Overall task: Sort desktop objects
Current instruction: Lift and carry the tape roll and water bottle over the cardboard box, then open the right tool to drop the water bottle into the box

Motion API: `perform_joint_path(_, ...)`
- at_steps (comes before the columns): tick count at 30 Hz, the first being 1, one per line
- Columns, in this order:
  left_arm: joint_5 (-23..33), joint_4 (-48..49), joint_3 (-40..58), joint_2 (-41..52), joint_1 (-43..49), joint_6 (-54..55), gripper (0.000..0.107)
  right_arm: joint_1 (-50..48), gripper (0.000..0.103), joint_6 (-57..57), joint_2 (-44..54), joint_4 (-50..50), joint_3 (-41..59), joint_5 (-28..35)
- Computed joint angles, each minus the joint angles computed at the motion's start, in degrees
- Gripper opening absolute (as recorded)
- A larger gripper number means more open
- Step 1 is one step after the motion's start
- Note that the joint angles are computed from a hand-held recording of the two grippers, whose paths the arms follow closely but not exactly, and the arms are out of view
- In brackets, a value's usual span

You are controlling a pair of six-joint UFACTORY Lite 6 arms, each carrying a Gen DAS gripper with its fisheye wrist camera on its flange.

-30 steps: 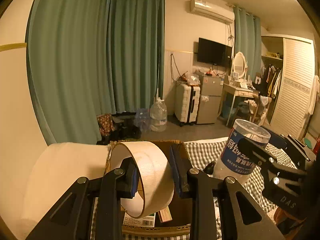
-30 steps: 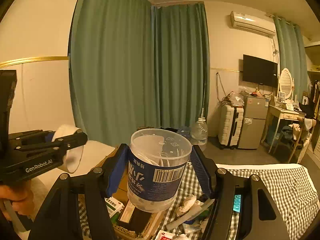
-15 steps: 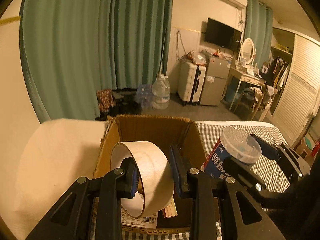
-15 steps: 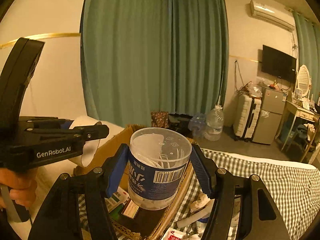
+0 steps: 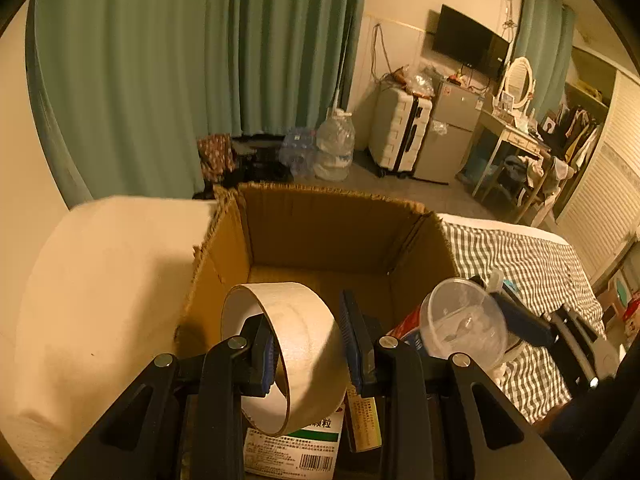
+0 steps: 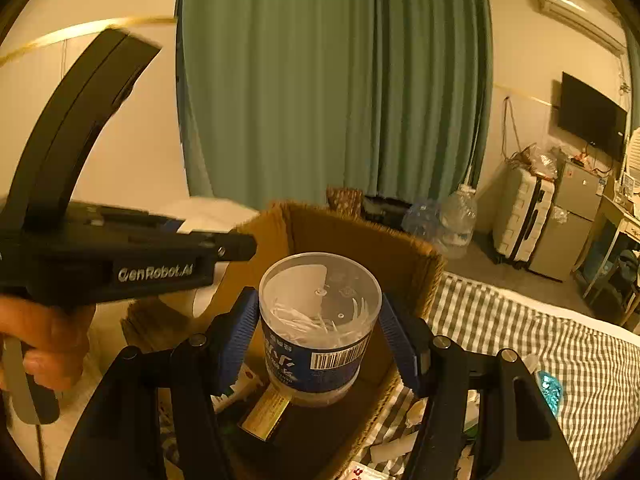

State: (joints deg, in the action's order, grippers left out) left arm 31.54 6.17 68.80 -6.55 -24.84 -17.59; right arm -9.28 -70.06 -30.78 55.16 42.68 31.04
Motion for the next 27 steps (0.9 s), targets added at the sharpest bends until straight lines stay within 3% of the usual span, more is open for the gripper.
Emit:
perform_joint_path(6,-0.53,2.11,-1.1,2.75,-0.22,-1.68,0.028,1.11,0.061,-0.09,4.61,-0.52,0.5,-2.26)
perform_joint_path(12,0.02,1.77,-1.32,1.95,-0.15,-2.14,0.03,1.43,0.061,0.01,2.56,-0.94,-1.27,-2.04)
perform_joint_path(17,-0.14,2.06,-1.89,-1.28,-0.33,-3.19,0.044,0.77,0.066,0.14,1.17,-0.41,-0.81,-1.63)
perform_joint_path(25,0.34,5.65,-1.45,-7.12,-2.08,-9.1,0.053,-2.48,0.072,2.39,-0.87,0.02,2.88,1.03)
perform_joint_path(27,0.15,6.24,-1.51,-8.97,-2.0,-10.59,0.062,-3.94,0.077,3.17,-3.03,0.15,2.88,2.38)
